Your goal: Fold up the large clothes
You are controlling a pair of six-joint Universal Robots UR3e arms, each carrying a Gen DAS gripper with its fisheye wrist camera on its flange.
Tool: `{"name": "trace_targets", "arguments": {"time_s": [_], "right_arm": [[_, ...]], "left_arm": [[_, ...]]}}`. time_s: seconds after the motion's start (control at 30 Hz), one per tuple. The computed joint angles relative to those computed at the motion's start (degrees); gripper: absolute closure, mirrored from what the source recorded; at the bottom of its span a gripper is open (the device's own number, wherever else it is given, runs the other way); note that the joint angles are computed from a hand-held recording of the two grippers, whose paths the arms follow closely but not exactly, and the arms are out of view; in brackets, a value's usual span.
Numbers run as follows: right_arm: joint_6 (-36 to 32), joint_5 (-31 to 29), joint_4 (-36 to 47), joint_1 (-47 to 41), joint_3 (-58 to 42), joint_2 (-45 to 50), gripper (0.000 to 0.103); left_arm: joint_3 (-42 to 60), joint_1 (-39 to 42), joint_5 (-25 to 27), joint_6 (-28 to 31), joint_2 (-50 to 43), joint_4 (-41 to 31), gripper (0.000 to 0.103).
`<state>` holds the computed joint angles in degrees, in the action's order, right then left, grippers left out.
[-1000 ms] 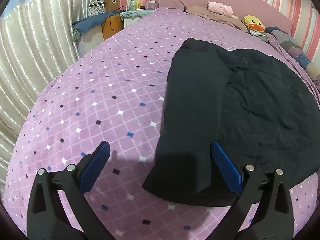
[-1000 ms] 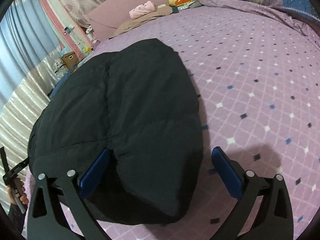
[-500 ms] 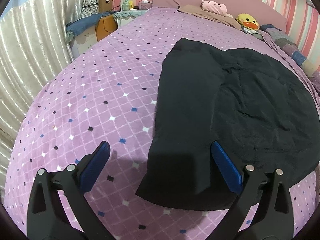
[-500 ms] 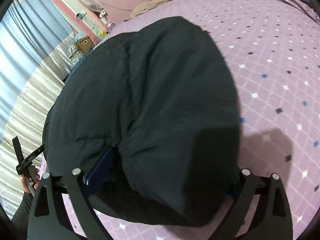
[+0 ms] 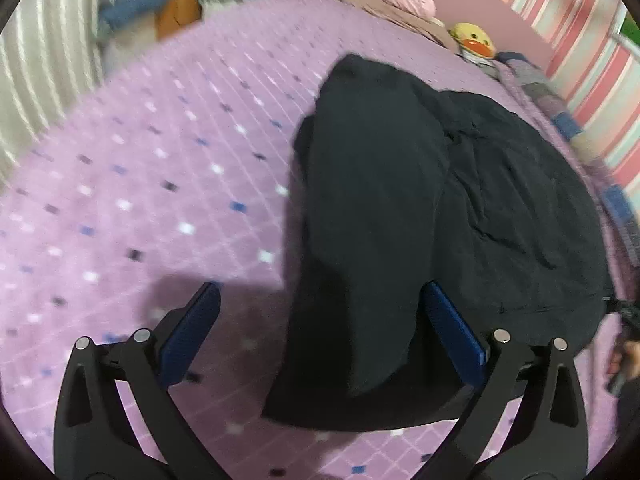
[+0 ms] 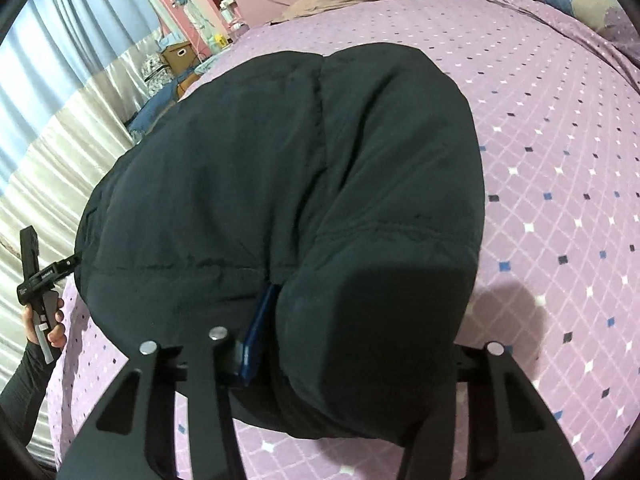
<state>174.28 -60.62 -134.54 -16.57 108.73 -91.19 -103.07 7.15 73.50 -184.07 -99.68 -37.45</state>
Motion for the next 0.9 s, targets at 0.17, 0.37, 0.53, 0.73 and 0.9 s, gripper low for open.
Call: {"name": "trace_targets", "arguments": {"time_s": [0.17,0.37,0.53,0.73,0.9], "right_arm": [[-0.5,1.7,-0.2,-1.5,0.3,0.4,0.053],[-1.6,3.0,0.3,-2.8,0.9,0.6,0.050],[-3.1,3.2,2.1,-4.2,0.7,0.5,0.048],[-0.4,-2.0,2.5,-0.6,-2.0,0.2,0.059],[0.3,-6.9,3.9,2.9,-5.8,0.7,0.068]], "left_arm": [[0.0,0.4,-7.1,2.4,-3.0,0.4,0.003],[5.2,-3.8,-6.0,2.7,-6.8,-2.9,0.003],[16.1,-9.7,1.1,2.3,-10.8,-10.6,0.012],[24.8,-15.6,10.8,1.7,-13.1,-16.4,0.043],[32.4,-21.3,20.3,-0.3,-16.4,-20.1,0.056]]}}
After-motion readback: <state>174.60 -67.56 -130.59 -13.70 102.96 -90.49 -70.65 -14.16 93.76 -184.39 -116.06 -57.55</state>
